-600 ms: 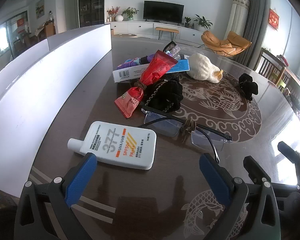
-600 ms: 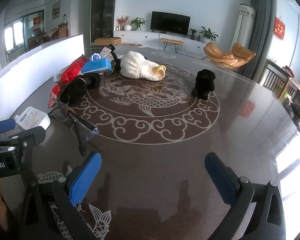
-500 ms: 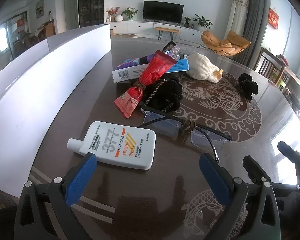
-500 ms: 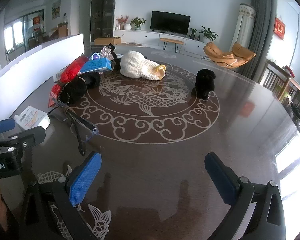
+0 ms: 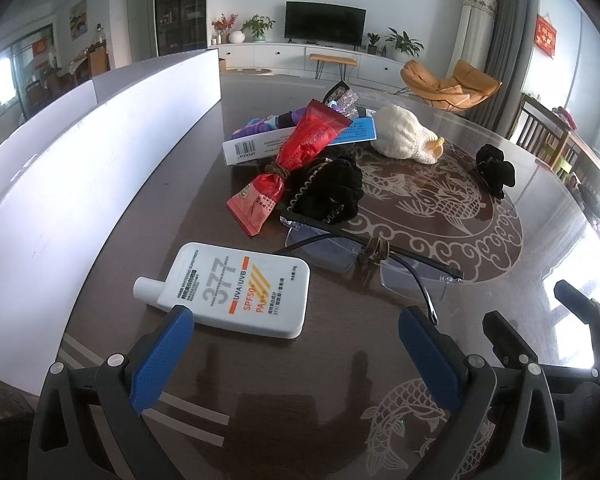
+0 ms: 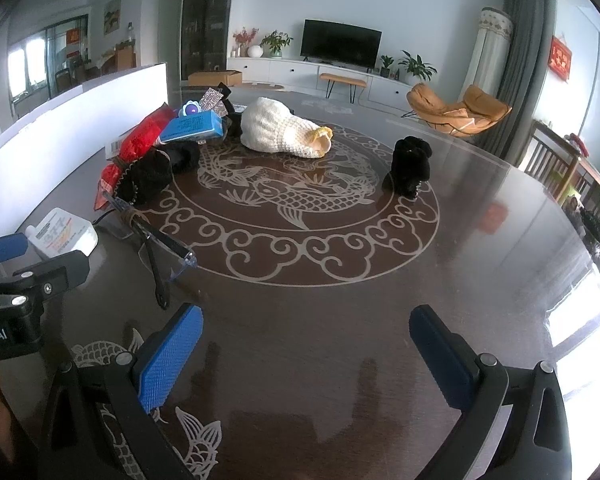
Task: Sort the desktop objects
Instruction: 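Move the left tool toward the white sunscreen bottle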
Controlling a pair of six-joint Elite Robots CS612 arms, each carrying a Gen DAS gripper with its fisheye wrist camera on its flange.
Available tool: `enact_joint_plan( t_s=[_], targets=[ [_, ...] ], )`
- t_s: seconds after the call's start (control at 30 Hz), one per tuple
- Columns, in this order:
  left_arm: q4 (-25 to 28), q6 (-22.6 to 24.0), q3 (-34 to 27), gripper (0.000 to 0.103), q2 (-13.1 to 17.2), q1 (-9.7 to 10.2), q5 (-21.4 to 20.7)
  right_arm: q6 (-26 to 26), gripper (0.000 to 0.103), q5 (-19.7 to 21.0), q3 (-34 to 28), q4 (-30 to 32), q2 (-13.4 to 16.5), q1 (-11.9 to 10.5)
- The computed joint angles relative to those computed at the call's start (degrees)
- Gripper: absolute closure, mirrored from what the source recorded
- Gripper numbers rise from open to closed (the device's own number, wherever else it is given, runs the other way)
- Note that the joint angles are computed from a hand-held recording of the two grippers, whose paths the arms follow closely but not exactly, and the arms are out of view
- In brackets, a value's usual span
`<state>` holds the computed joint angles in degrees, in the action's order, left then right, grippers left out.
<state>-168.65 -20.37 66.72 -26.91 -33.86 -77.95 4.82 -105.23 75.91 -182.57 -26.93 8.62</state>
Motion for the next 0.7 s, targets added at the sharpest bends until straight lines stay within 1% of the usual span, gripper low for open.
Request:
enact_joint_plan(
  t_s=[0.7],
  targets=[
    [0.02, 0.18, -0.12, 0.000, 0.20, -0.28, 0.39, 0.68, 0.000, 0.39, -0.18, 0.68, 0.05, -0.10]
  ],
)
